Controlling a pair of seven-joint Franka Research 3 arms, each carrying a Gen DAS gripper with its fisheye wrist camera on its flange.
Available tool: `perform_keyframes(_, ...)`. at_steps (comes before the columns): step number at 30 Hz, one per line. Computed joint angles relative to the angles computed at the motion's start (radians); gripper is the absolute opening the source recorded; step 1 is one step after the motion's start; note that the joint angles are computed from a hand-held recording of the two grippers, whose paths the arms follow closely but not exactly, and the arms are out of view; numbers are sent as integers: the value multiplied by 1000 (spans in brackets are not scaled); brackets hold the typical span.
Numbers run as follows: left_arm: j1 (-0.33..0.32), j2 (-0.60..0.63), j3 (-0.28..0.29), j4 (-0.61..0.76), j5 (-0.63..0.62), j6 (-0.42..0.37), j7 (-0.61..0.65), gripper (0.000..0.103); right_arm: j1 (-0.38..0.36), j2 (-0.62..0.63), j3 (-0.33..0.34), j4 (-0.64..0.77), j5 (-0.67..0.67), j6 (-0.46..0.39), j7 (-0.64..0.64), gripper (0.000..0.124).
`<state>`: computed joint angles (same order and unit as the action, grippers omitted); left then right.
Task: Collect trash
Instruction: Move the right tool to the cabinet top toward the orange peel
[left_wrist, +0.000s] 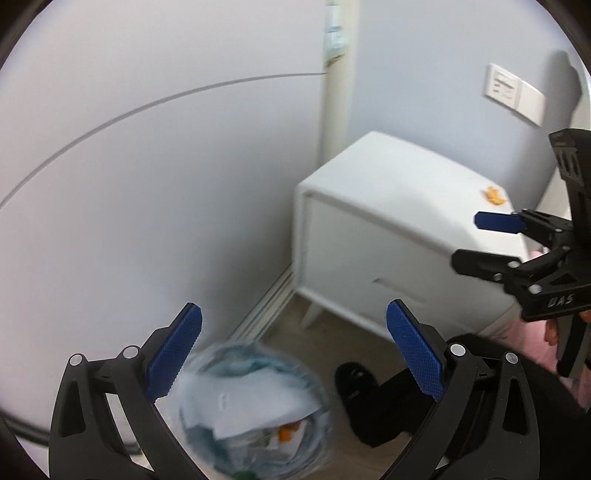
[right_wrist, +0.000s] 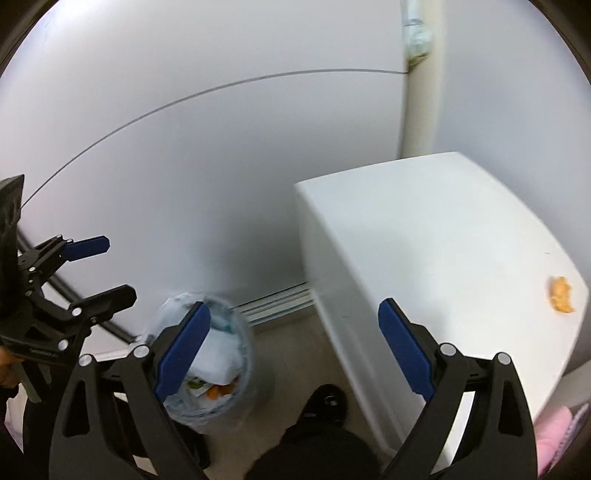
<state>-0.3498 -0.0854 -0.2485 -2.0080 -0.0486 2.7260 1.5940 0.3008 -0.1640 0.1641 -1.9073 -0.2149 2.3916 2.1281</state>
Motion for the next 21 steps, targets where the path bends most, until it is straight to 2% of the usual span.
perform_keyframes(7,-42,125,-56,201,30,-36,32,97,-47,-83,2,-49,-55,-14,51,89)
perform_keyframes(10,-53,157,-74,247,30,-41,42,97,-78,-126,6,-74,-81,-22,72,89)
perform_keyframes(21,-117,328,-126,479,79,-105,67,97,-224,-266,-8,-165,-129,-70,84,89)
